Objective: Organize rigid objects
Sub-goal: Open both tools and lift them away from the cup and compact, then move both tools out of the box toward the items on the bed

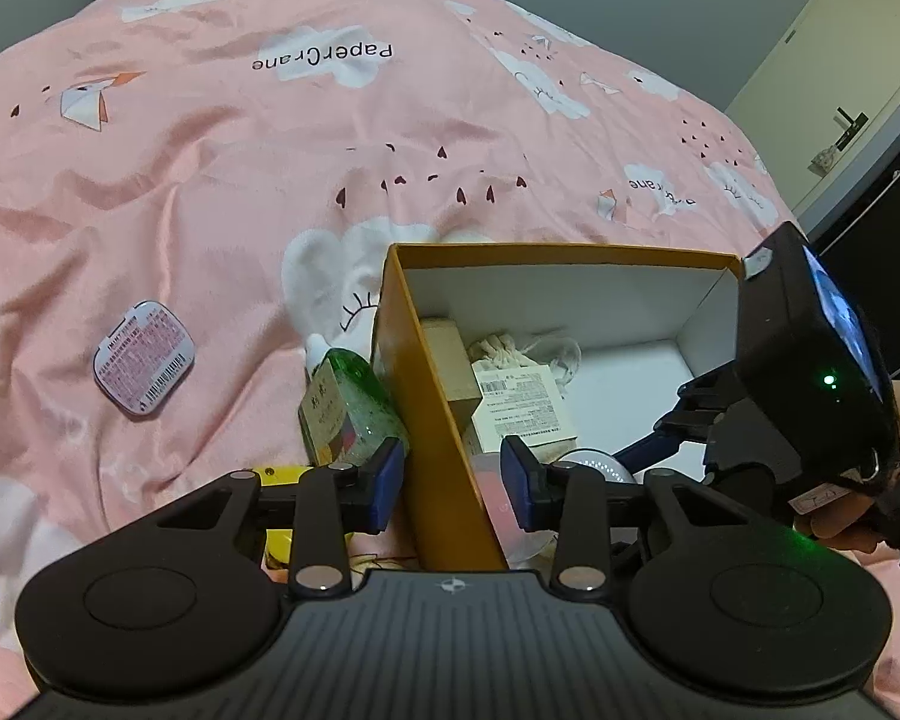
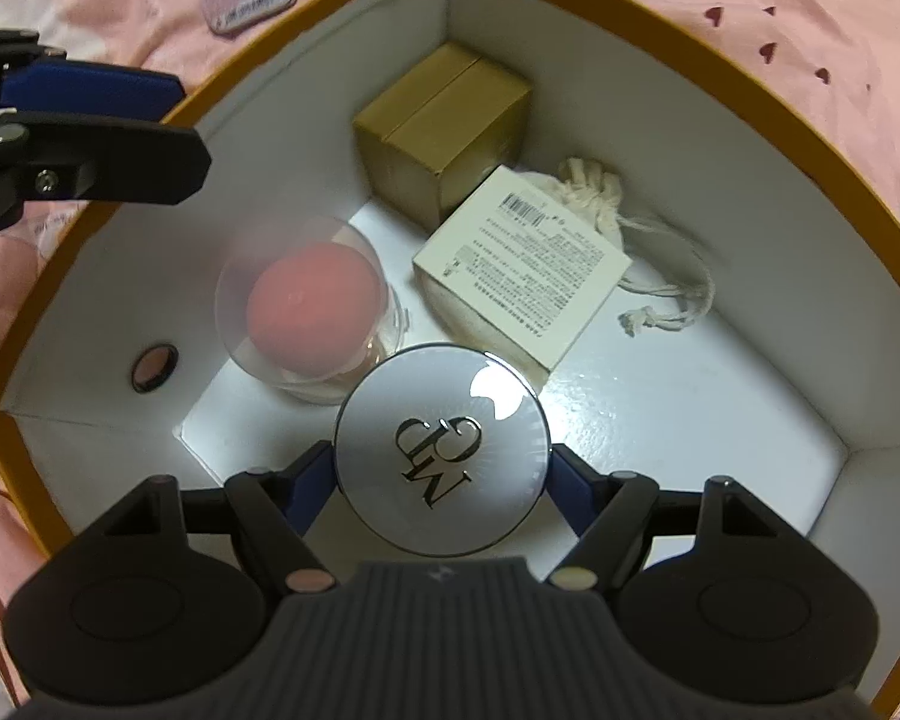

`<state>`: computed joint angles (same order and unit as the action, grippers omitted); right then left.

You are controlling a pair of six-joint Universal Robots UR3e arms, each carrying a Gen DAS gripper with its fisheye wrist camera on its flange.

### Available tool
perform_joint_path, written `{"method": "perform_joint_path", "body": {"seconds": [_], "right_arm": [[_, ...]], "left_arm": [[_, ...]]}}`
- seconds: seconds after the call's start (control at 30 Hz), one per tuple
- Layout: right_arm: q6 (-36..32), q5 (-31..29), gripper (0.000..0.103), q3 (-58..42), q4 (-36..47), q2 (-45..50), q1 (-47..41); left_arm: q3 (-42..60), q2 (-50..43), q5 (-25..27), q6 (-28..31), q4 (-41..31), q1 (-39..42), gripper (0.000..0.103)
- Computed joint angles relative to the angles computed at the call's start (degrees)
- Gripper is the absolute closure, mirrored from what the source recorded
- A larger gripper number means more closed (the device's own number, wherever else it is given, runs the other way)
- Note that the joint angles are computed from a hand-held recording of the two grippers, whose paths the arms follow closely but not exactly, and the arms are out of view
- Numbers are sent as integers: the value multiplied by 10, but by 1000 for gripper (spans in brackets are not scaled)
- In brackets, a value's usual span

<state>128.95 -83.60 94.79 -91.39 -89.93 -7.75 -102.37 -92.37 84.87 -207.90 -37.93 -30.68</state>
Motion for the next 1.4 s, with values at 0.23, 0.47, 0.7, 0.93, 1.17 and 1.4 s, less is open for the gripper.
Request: {"method": "perform_joint_path", "body": {"seconds": [0.23,0.47,0.7,0.93,1.17,1.4], "right_arm": [[1,-12,28,-11,10,13,7],[10,-21,28,1,-2,4,20],[33,-29,22,6,-9,2,45],[40,-24,22,35,-32,-46,32],[52,20,22,113,-95,-178,5],[47,127,25,154,-116,-291,-14]], "left_arm": [[-5,1,3,-3,6,-5,59],[-4,2,5,-3,5,-6,59],[-5,4,9,-9,6,-8,59],[-18,22,38,-16,25,-26,59],[-23,42,96,-27,35,-59,58],[-47,67,146,-33,64,-89,58]]}}
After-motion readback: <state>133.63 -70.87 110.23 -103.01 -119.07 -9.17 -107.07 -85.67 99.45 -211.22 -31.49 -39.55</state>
